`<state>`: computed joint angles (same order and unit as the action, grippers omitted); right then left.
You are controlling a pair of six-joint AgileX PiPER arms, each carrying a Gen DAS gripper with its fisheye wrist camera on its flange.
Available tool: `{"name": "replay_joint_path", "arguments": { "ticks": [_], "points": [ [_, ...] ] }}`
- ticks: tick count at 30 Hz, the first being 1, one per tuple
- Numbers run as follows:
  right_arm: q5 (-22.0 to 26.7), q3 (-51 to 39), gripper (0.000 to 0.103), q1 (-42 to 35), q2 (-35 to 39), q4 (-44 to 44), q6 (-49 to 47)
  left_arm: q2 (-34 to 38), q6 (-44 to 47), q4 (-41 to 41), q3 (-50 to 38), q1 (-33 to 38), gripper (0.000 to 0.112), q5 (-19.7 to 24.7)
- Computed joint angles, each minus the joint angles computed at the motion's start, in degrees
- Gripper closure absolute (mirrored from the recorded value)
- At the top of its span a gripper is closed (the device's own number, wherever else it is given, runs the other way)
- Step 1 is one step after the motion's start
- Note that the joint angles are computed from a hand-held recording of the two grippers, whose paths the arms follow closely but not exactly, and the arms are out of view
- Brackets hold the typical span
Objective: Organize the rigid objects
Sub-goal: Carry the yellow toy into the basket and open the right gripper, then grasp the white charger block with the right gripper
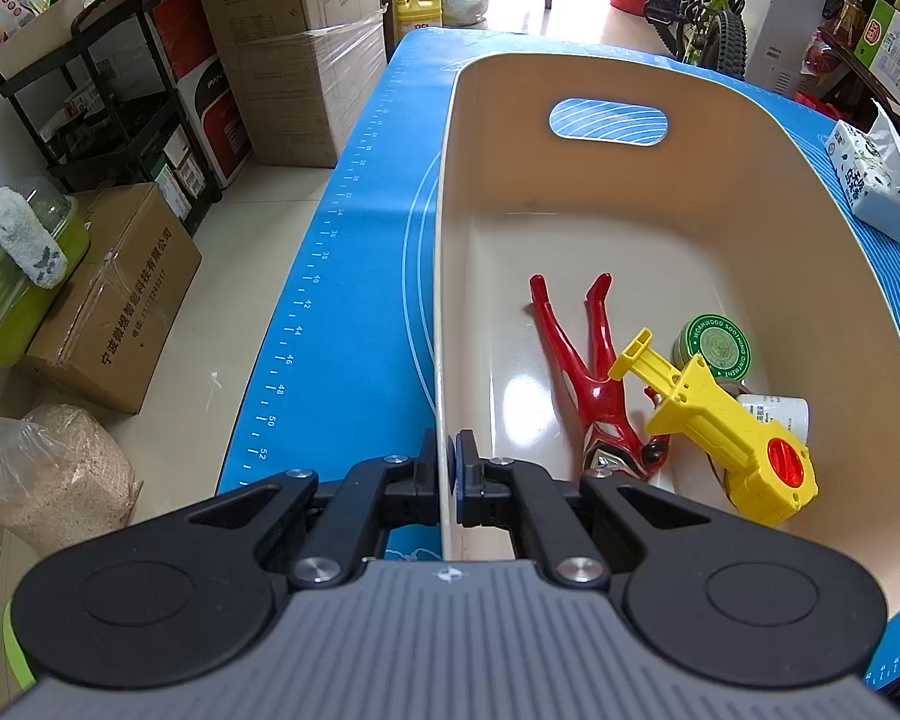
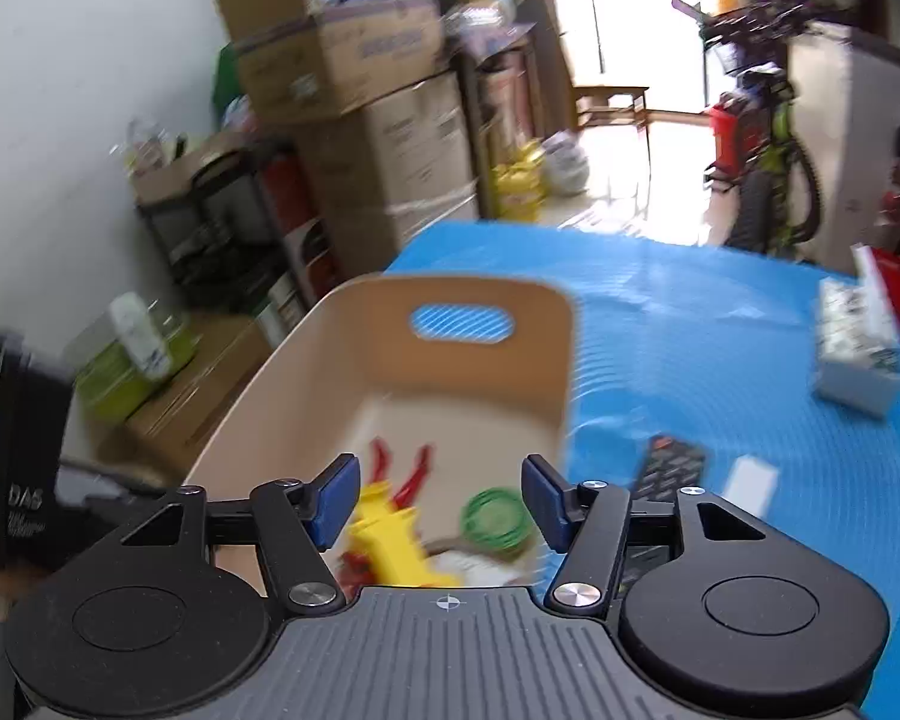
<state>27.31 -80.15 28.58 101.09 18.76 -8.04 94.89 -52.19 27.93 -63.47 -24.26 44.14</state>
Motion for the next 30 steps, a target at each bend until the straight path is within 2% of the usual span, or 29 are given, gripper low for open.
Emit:
{"name": "replay_joint_path", "arguments": {
  "ticks": [6,12,14,24,30],
  "points": [
    [-1.37,0.4,0.034,-6.5,0.35,-5.83,6.35,-0.09,0.08,0.05,0.08,-0.01,0.107,0.02],
    [-0.27,-3.29,0.034,-10.2,7.14,-15.97,13.78,-0.04,-0.01,0.24,0.09,-0.04,0.107,0.06],
    [-0.47,-3.91,0.034,-11.18,9.47,-16.9,15.15,-0.02,0.0,0.23,0.06,-0.06,0.107,0.07],
    [-0.33,-10.32,0.034,-10.0,19.61,-26.81,25.23,0.04,0.18,0.28,0.01,-0.11,0.107,0.16],
    [-0.57,-15.0,0.035,-8.72,25.91,-37.24,36.95,0.0,0.52,0.16,0.1,-0.08,0.107,-0.01]
  ]
}}
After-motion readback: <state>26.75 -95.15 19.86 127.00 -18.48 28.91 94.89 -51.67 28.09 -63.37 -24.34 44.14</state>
